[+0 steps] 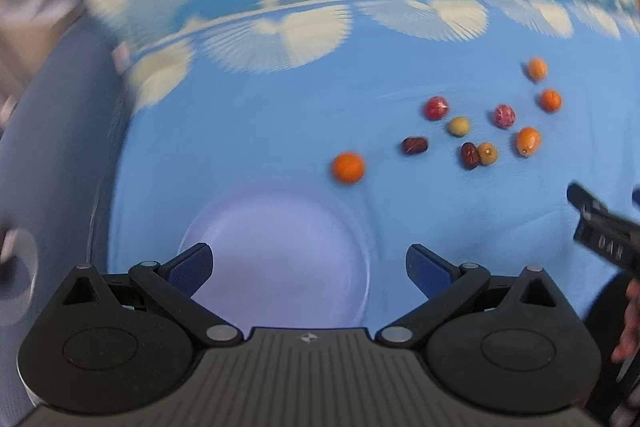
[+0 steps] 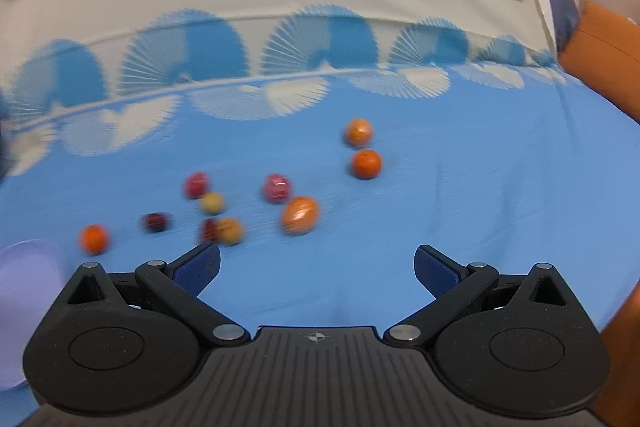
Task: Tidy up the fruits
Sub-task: 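Grasp a mandarin with the left tool while the right tool grasps another mandarin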
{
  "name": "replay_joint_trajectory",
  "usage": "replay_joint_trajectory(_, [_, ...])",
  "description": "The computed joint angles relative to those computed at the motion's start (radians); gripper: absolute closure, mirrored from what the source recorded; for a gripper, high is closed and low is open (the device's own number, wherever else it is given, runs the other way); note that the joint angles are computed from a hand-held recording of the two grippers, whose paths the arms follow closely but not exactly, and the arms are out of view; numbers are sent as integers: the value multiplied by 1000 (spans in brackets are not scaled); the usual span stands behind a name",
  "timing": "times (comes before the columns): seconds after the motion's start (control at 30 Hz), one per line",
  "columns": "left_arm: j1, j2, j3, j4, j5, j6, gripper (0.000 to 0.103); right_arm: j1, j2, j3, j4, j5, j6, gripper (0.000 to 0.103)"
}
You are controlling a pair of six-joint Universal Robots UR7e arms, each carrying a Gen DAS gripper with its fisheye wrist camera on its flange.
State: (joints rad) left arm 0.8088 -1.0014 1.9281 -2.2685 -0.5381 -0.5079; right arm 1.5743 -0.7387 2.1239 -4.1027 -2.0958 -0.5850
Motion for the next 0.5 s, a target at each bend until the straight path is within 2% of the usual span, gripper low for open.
replay_joint_trajectory(0.07, [47, 86, -90, -26, 8, 115, 0, -26, 34, -76, 49, -12, 2, 0])
replay_joint_trajectory(0.13, [93, 163, -180, -22, 12, 171, 0, -55, 59, -147, 129, 4, 21, 0])
replay_joint_trajectory(0.2, [130, 228, -262, 37, 28, 157, 0, -73, 98, -216, 174, 3, 28, 1])
replay_joint_trajectory(0.37, [213, 340, -408, 112, 11, 231, 0, -112, 149, -313, 261, 51, 29, 1])
replay_joint_trajectory(0.47, [248, 391, -494, 211, 13, 193, 6, -126, 183, -334, 205, 77, -54, 0])
replay_joint_trajectory(0.5, [255, 397, -511, 218, 4, 191, 7, -128, 190, -338, 192, 83, -57, 0])
